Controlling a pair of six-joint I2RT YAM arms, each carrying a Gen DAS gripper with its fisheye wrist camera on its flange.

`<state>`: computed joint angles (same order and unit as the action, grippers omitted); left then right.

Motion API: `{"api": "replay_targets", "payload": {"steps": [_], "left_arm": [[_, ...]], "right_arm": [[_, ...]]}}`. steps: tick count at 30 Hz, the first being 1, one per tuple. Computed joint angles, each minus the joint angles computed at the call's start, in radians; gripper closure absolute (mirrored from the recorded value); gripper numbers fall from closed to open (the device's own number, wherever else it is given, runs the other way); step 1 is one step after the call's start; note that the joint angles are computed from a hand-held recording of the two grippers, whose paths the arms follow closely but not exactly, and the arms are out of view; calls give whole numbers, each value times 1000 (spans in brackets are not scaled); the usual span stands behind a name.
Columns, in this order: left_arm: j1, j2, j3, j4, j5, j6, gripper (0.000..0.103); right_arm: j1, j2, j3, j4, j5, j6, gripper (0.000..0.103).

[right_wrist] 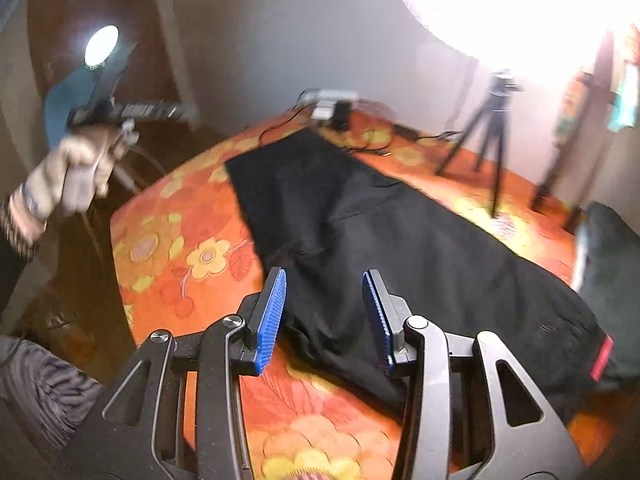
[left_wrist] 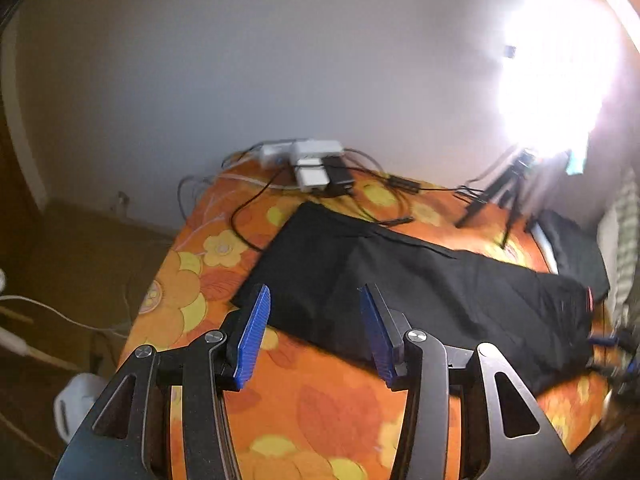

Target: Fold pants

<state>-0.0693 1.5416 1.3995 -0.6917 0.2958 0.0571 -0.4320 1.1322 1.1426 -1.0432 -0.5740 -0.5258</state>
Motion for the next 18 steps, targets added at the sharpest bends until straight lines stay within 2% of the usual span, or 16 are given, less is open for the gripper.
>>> {"api": "replay_targets", "payload": {"steps": [3, 6, 9, 11, 18], "left_arm": [[47, 123, 41, 38, 40, -5, 50], [89, 230, 60, 75, 115, -45, 50], [106, 319, 66, 115, 145, -66, 50], [104, 347, 66, 125, 138, -63, 50], [90, 413, 82, 140, 65, -32, 50]], "right_arm": [[122, 55, -54, 82, 81, 46, 61], [194, 114, -91, 143, 146, 67, 61], [260, 179, -117, 210, 181, 107, 59], [301, 217, -119, 239, 207, 129, 56], [472, 322, -77, 307, 310, 133, 55]]}}
